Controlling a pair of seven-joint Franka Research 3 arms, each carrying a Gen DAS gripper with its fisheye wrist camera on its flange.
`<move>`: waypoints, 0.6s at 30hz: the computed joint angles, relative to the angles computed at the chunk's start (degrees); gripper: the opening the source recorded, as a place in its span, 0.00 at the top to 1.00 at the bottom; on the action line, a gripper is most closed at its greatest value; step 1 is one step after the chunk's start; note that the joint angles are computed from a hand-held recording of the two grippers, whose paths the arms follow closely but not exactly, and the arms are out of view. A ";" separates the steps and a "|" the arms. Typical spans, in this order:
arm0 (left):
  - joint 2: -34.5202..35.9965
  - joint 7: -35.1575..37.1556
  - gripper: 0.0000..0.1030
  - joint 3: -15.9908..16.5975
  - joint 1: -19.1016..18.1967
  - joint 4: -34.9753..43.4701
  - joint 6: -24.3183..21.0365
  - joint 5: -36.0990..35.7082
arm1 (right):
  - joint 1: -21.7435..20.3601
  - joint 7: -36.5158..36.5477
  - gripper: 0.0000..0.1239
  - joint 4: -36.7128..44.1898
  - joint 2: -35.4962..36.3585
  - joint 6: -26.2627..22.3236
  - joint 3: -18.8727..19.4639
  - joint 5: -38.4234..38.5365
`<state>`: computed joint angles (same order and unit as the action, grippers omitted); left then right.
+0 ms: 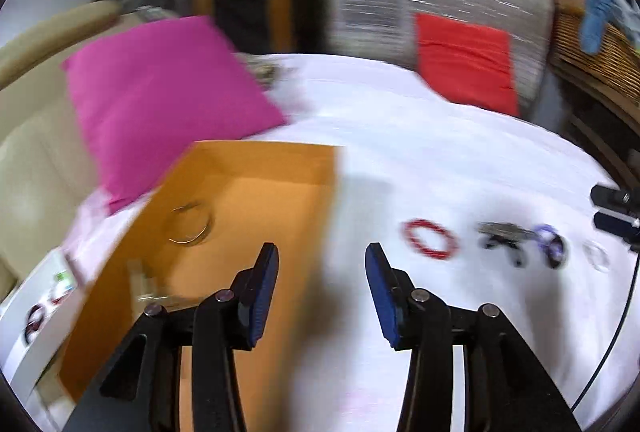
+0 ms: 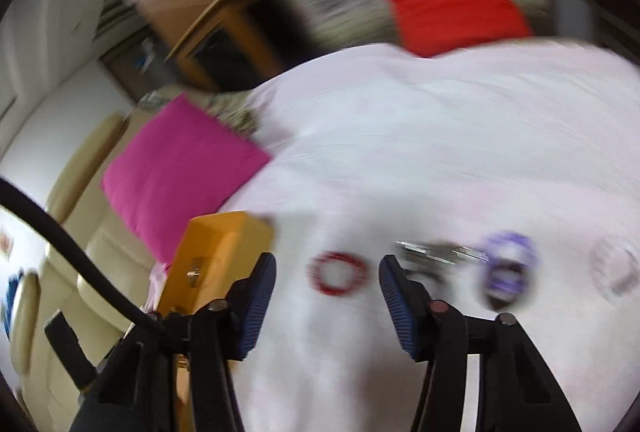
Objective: Organize jewelry
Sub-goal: 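Open both grippers to drop the clip and bangle into the box, then grasp the black hair tie with the left gripper while the right gripper grasps the silver watch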
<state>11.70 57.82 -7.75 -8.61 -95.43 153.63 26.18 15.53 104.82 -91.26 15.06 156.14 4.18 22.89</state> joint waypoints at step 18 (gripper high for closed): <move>26.10 27.25 0.55 -9.98 -2.90 33.96 -19.61 -30.39 | -8.55 -14.30 0.54 -15.79 -8.14 2.66 -1.43 35.22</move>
